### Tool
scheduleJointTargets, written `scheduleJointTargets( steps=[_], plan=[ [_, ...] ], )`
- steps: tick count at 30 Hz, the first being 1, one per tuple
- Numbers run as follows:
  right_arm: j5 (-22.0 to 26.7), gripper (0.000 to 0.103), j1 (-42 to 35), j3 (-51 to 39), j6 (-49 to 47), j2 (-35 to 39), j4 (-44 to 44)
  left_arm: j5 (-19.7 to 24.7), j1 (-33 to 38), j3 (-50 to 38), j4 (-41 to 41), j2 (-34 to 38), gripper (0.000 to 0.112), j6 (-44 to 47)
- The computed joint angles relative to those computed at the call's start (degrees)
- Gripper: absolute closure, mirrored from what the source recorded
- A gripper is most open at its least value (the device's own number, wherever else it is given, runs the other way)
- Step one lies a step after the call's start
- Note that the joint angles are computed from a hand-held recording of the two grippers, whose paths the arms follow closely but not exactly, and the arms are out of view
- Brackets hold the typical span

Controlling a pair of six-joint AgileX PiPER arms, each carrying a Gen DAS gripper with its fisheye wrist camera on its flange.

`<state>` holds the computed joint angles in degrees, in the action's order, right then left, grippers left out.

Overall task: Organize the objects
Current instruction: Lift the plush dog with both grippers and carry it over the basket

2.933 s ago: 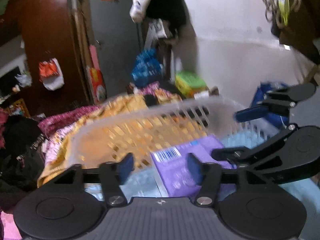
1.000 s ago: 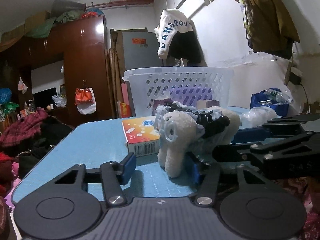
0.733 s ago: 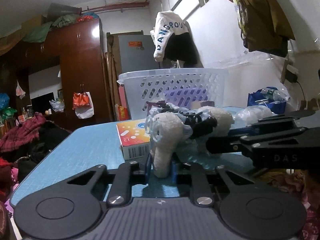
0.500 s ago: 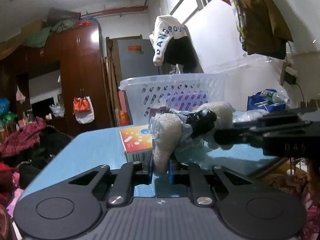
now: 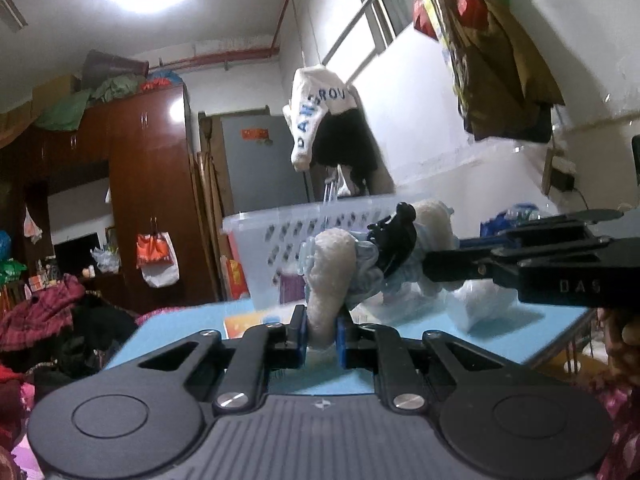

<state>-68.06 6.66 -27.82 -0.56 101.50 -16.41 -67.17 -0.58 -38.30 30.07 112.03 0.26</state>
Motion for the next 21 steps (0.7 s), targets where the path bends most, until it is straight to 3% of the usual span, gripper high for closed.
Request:
scheduleJointTargets(
  steps=[8,16,21],
  plan=[
    [3.84,0.087,-2.02,-2.43,-0.59,-10.04,-2.81,-0.37,-2.58,-1.68,-1.89,-8.77,0.095,0.02],
    [16.21,0.087,-2.47,-15.41,1.10,-12.21,-3.29,14.72,-5.37,-18.26,2.73,-9.93,0.095,-10.46],
    [24.96,0.087,-4.70,-23.99,4.43,-8.88,-6.20,28.25,-8.72,-31.52,5.83,-6.53,0.095,-13.95]
  ],
)
